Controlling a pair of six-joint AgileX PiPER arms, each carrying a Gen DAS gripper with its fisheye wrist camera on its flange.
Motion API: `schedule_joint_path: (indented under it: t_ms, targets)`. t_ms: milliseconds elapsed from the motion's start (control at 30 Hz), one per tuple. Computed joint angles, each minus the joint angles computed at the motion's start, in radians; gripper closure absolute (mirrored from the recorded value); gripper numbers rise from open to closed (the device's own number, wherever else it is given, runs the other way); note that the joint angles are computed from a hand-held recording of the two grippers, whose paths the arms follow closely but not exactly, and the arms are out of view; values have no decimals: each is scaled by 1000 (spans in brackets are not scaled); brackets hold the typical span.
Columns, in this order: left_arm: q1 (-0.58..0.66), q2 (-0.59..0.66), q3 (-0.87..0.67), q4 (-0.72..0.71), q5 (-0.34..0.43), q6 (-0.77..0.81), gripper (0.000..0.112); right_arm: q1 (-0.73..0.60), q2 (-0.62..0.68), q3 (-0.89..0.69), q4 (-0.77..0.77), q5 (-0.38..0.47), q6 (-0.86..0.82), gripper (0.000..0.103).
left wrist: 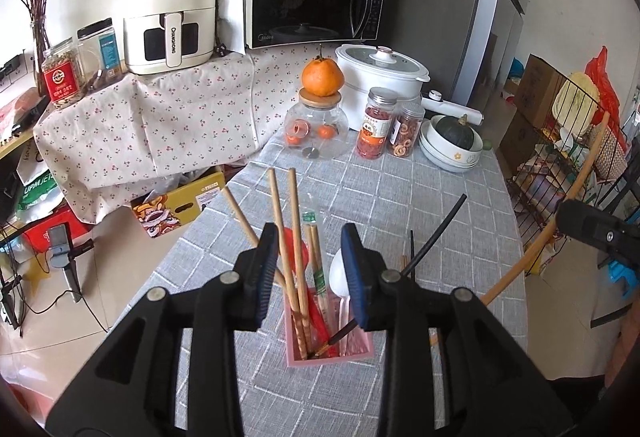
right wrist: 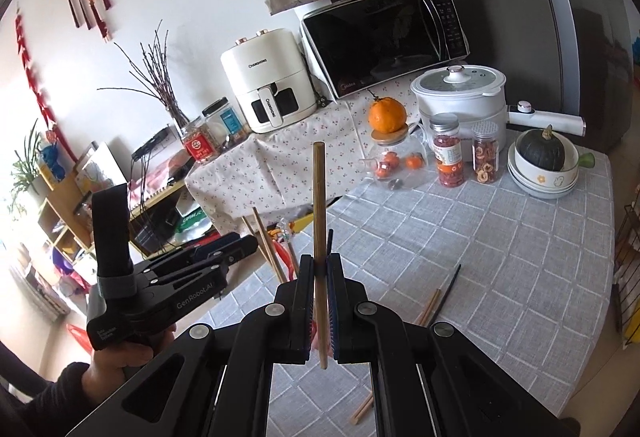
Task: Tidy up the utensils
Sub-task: 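Lower both chopsticks into the pink basket, opening the left then the right tool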
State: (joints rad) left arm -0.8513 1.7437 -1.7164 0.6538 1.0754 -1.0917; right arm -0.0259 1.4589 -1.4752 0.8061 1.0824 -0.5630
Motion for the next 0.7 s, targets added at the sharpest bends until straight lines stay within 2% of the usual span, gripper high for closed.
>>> schedule_joint_path:
  t_ms: [133,467,700]
  targets:
    - [13,-37,44,-25,9,-8,68,44,-1,1,26,-43,9,97]
    - [55,-81,123,-116,40,12,63,207,42,33,-58,-242,68,97]
    - [50,-103,150,-121,47,38,56,281,84,37,-151,-308,119,97]
